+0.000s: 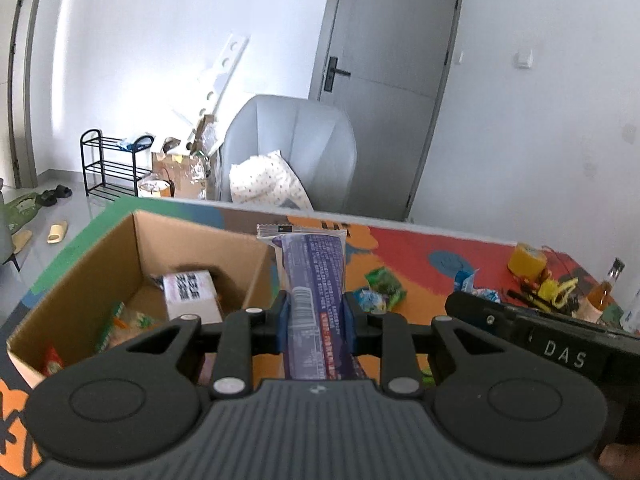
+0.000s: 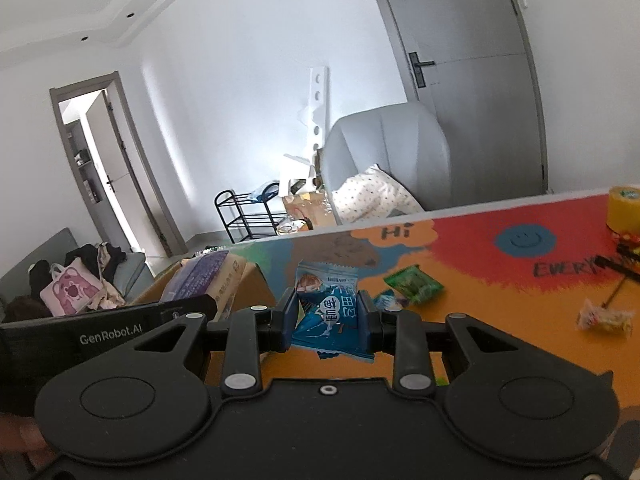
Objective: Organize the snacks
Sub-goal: 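Carry the purple bar with the left tool while the right tool carries the blue packet to the box, then open both tools over the box to drop the purple bar and blue packet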
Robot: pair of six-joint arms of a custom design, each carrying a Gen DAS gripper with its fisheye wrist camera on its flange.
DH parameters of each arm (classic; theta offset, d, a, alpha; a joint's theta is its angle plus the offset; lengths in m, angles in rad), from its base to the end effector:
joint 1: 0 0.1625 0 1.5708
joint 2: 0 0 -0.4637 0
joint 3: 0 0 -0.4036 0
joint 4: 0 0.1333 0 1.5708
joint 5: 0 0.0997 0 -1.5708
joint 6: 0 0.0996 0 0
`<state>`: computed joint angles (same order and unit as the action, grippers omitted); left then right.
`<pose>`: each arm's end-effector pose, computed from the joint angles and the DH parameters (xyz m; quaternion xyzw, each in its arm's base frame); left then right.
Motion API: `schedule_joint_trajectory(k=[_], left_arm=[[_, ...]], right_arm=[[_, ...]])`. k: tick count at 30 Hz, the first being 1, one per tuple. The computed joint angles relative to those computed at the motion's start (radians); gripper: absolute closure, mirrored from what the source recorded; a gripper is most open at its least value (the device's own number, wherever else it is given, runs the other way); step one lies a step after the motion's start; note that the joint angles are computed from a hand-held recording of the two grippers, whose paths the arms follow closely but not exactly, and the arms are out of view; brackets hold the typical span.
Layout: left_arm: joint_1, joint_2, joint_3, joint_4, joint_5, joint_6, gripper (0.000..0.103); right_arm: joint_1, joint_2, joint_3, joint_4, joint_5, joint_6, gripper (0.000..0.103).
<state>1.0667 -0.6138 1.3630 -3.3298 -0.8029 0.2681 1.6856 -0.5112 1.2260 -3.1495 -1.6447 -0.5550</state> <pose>-0.2035 -0.7880 0.2010 0.1377 0.8200 -0.4840 0.2728 0.2224 -0.8295 0.1361 0.2837 -0.8622 0.4009 0.1241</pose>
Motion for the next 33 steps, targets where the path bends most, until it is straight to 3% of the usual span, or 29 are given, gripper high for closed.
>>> schedule_joint_trajectory(k=[17,25,33], left_arm=[[0.030,-0.056,-0.005,-0.023,0.045,0.025,0.077],[0.054,-0.098,0.015,0.038,0.072,-0.044,0.076],[0.065,-0.124,0.036,0.021,0.101,-0.077,0.065]], right_arm=[[0.052,0.101,-0.143,0.112,0.024,-0.031,0.074],[0.072,0.136,-0.178,0.171,0.038,-0.036,0.074],[0.083,0.133,-0.187,0.276,0.096,-0.007,0.073]])
